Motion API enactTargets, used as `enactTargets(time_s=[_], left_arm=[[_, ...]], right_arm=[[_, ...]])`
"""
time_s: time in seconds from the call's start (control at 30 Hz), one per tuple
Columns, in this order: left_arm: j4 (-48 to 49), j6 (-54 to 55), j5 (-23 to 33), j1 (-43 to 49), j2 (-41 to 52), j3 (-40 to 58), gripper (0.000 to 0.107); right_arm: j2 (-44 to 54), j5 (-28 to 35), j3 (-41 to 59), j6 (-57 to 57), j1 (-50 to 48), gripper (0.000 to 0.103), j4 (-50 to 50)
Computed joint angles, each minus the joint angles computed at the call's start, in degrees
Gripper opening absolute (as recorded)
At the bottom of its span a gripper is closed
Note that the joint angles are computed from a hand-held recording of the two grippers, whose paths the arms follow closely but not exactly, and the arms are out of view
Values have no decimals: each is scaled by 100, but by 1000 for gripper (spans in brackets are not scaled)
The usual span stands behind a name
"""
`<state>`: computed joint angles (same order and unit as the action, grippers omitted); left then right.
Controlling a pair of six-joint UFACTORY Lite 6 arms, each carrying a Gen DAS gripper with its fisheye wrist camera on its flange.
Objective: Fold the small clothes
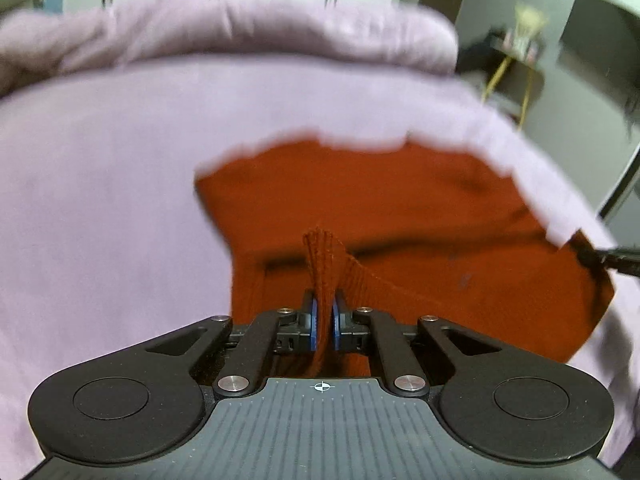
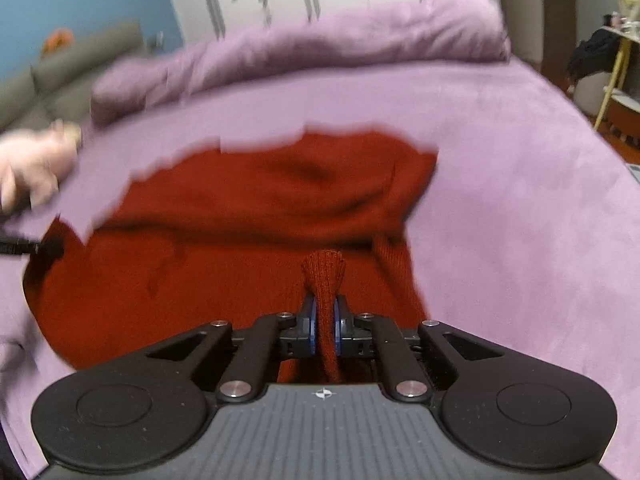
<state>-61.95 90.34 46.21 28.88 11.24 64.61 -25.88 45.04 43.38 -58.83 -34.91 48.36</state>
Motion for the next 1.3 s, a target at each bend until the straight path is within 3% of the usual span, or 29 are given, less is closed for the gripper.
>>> enactTargets(time_s=[0.13,0.3,0.47,0.53,0.6,0.7,0.8,0.9,1.03,1.1,1.3], left_arm=[[-540,-264,-167,-192,378,894,9],[-196,-1099,-1400,-1056,1658,2097,9],[720,-2146,-1560,-1361,2796,2929,14],[689,-2057,-1378,-1250,2944,2990,31],[526,-1823,-1251,-1152,3004,2986,36],[476,-1623,-1185,-1112,2975,2841,34],[478,-1465,-1427,-1237,2874,2665,11],[181,-1051,-1671,-1347,2447,2309,10],[-286,-754,-1535,-1345,2244,2678,10],[-313,-890,-1949,-1542,2417,3099,10],[2423,-4252,-2989,-2260,4134,5449,9]], right_arm=[[636,-765,637,-24,378,7,664],[1993,-2139,1412,427,1344,7,492],[3105,-2440,1880,1084,1681,9,-191],[3164,-2261,1813,701,1581,15,83],[3132,-1936,1704,-81,1390,24,620],[3035,-2086,1577,-319,1493,25,521],[2943,-2461,1474,-122,1729,8,126],[2647,-2725,1416,316,1896,6,-391],[2663,-3128,1958,2103,2113,5,-1688],[3137,-3526,2470,3302,2298,5,-2746],[4984,-3895,4163,6900,2617,5,-6082]])
